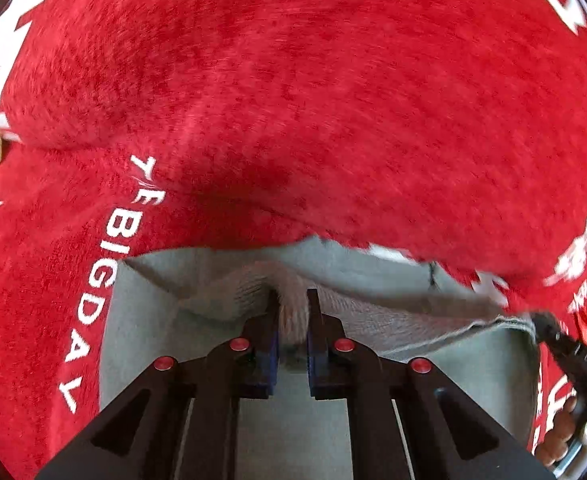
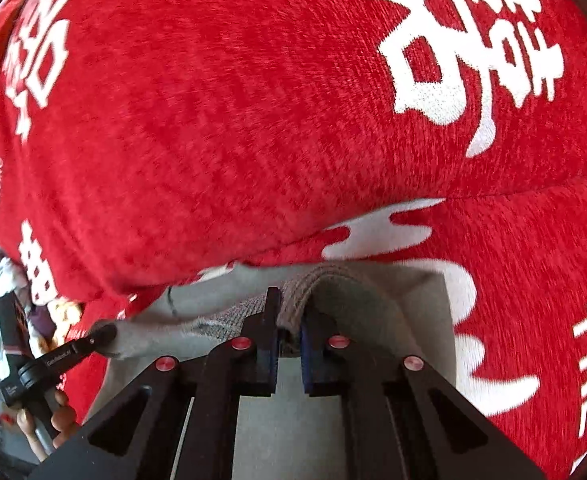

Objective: Fold small clothes
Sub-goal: 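Open both tools and release the folded hem edge, then move the left tool to the folded sweater's side edge and grasp it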

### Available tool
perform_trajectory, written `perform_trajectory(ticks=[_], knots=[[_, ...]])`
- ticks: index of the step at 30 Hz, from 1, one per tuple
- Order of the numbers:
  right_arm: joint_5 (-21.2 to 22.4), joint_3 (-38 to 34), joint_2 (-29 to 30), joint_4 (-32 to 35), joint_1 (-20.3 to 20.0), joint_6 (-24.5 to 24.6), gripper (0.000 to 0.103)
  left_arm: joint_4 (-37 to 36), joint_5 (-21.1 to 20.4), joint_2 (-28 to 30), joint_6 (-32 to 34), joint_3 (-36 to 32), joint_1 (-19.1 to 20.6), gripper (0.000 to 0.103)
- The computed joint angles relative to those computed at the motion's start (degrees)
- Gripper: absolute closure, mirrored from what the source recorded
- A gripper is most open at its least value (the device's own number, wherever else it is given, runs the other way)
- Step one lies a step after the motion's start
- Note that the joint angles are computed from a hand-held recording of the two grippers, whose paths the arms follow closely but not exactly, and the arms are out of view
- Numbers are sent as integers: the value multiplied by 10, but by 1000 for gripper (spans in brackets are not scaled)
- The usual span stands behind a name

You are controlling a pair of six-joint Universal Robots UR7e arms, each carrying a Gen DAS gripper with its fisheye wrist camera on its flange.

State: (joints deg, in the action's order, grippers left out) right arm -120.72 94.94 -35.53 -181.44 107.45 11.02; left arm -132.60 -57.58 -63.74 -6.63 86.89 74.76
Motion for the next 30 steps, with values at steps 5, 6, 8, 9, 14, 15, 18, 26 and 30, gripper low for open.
perform_trajectory(ticks=[5,6,8,9,14,15,18,26,30], knots=[[-18,-35,19,31,-14,22,85,-33,37,14,-41,-13,13,15],[-12,-36,18,33,-18,30,81,-60,51,11,-40,-4,12,15],[-9,-27,13,19,-23,37,47,-56,40,4,-40,-7,16,15],[-16,-20,11,0,-22,34,42,-58,34,-3,-37,-5,17,15],[-85,3,10,-79,4,-46,40,-93,17,-32,64,34,-1,15],[-84,0,12,-70,10,-72,40,-92,3,-35,91,45,-7,15],[-76,-29,34,-13,25,-126,40,-105,2,-31,179,84,-36,15],[-105,-115,85,134,5,-72,40,-31,102,65,117,1,-10,15],[-101,-103,80,110,-11,-52,40,-8,32,63,60,-36,24,15]])
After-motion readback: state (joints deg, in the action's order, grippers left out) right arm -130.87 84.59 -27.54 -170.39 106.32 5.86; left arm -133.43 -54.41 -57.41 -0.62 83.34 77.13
